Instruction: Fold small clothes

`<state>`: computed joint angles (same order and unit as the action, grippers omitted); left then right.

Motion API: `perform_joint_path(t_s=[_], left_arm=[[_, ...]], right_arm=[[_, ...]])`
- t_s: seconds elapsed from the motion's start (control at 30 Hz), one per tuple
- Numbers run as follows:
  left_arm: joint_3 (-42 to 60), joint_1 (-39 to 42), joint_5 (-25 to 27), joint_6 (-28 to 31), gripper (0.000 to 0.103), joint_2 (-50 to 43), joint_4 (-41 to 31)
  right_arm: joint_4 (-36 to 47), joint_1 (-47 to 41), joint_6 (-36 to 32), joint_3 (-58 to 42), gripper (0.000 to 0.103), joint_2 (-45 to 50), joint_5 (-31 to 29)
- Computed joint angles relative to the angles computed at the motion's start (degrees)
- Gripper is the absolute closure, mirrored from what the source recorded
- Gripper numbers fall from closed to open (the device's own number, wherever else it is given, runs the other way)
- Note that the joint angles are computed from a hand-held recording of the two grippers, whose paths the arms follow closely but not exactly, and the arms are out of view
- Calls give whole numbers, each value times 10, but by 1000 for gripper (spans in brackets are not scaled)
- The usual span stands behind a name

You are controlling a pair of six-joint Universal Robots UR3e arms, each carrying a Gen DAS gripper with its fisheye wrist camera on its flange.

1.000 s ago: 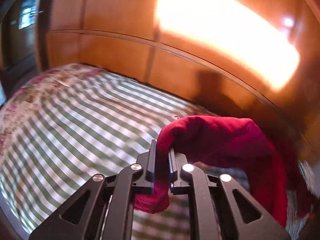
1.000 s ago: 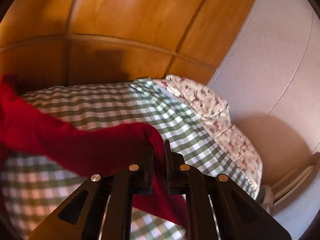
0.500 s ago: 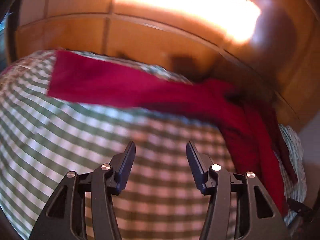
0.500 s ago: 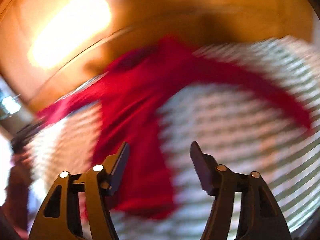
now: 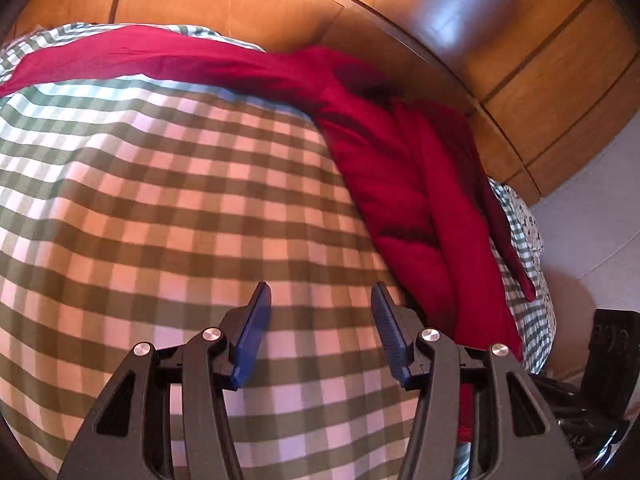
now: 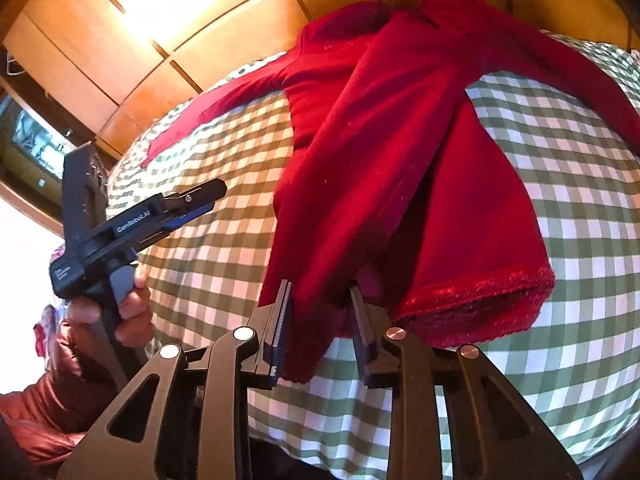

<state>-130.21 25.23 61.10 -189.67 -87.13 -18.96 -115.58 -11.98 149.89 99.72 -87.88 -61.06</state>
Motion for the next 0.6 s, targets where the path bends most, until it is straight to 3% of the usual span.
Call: perform_joint_path(t_s=[0.03,0.13,0.2,0.23,0.3,0.47,0.6], left_arm=[[-1,-2,1,2,52,7,-7],[-3,-8,1,7,52,10,-7],[-5,-7,-3,16,52,13,-8],[-10,-3,-11,25,52,20,-12],[-12,5,-30,42,51,30,-27],[18,-46,-51,39,45,-7,-15],[69,-101,-27,12,44,-76,10]], right_arm=[[-7,0,14,5,56,6,-2],[-45,10,30,51,55,12,6],[-88,18,47,75,85,10,8],[-90,16,46,83,94,-6,15],[-103,9,33,97,96,-51,39],[-78,-118,-3,48,96,-173,131],[-133,-185,30,-16,96,-146,118]])
